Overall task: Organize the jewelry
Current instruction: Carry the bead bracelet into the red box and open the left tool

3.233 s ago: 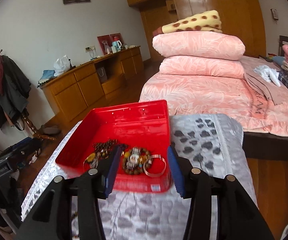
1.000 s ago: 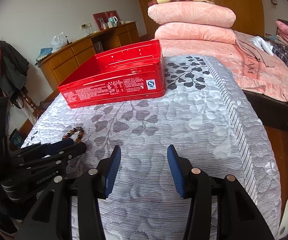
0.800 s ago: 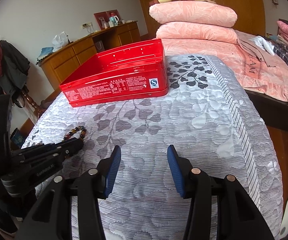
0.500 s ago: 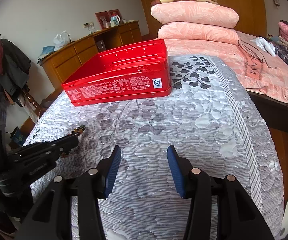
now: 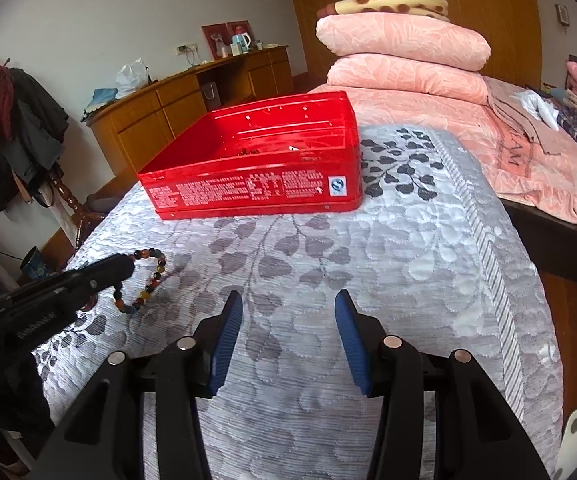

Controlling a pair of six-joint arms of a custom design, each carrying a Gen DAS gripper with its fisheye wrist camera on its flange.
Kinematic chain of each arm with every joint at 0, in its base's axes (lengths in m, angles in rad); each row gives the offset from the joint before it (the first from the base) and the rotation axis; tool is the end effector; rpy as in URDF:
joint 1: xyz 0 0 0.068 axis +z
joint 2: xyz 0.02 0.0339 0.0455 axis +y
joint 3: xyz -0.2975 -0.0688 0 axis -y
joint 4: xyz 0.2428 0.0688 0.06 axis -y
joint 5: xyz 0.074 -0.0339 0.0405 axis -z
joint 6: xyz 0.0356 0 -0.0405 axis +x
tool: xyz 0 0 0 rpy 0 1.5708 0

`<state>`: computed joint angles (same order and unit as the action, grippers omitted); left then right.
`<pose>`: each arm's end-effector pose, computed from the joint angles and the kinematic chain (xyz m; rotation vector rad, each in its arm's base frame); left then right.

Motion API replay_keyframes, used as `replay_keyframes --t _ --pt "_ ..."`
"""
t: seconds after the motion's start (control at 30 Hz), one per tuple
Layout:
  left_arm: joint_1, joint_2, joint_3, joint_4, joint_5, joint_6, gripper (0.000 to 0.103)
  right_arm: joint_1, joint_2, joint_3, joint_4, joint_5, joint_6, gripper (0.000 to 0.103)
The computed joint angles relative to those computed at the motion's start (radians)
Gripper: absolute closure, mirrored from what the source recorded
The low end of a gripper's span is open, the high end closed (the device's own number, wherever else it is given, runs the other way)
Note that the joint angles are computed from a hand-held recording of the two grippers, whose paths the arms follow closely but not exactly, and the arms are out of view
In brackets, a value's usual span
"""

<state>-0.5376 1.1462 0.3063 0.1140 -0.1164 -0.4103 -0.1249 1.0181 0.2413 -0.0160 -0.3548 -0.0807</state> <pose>0.1619 -0.0917 0.1713 0.0868 2.3151 -0.3551 0.1547 -0.0070 0.1628 -0.1190 2.3201 0.3157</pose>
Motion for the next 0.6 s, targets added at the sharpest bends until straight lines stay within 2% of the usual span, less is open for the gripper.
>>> replay_keyframes --t 0.27,0.6 --pt "0.074 -0.081 0.043 -0.052 0.049 0.044 0.096 0.085 -0.007 0.056 -0.013 0.043 0.030 0.056" --pt "0.160 -0.118 0.138 -0.078 0.104 0.091 0.096 0.092 0.014 0.138 -0.029 0.035 0.037 0.057"
